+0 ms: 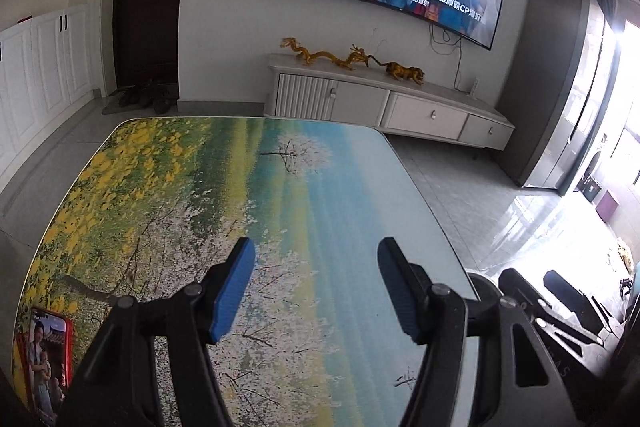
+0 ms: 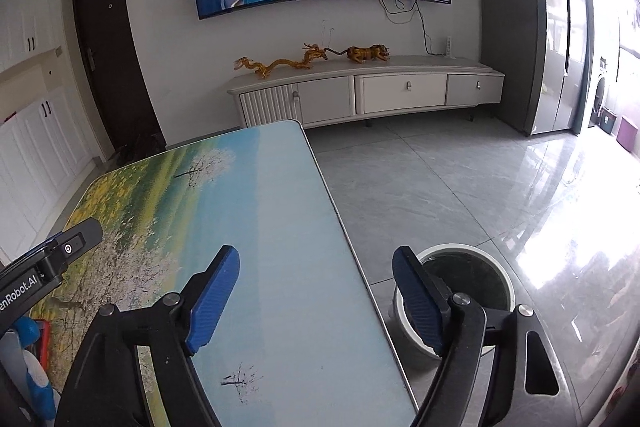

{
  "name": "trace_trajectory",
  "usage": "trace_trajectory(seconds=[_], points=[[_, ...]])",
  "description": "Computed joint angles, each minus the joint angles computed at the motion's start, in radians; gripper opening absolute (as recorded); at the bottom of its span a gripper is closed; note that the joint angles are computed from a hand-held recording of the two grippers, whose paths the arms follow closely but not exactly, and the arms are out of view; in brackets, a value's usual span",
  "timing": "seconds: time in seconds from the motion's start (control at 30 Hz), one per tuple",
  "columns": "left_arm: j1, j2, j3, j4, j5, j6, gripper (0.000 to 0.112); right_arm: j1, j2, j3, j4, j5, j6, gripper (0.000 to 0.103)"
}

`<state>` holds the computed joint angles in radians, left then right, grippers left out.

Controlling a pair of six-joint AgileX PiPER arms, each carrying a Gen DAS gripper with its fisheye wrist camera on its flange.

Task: Collect trash

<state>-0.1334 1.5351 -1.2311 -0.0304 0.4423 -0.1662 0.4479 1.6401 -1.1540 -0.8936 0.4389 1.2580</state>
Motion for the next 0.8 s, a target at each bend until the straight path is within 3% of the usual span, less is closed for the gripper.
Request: trace_trajectory(seconds=[0.33, 0.57, 0.63, 0.8], points=[[-0.01, -0.003, 0.039, 0.09, -0.055, -0.061, 0.062, 0.027, 0.027, 0.007, -0.063, 0.022, 0.081, 0.081], [-0.015, 0.013, 0.034, 0.142, -0.057, -0.106, 0.062, 0.038, 0.041, 0.011, -0.131, 0.042, 0.162, 0.088], [-0.017, 0.016, 0.03, 0.156, -0.054, -0.119, 0.074, 0.042, 0.046, 0.01, -0.158, 0.054, 0.192, 0.093], [-0.03, 0.008, 0.035, 0.225, -0.069, -0.19, 0.085, 0.04, 0.05, 0.014, -0.204, 0.07, 0.237, 0.102]])
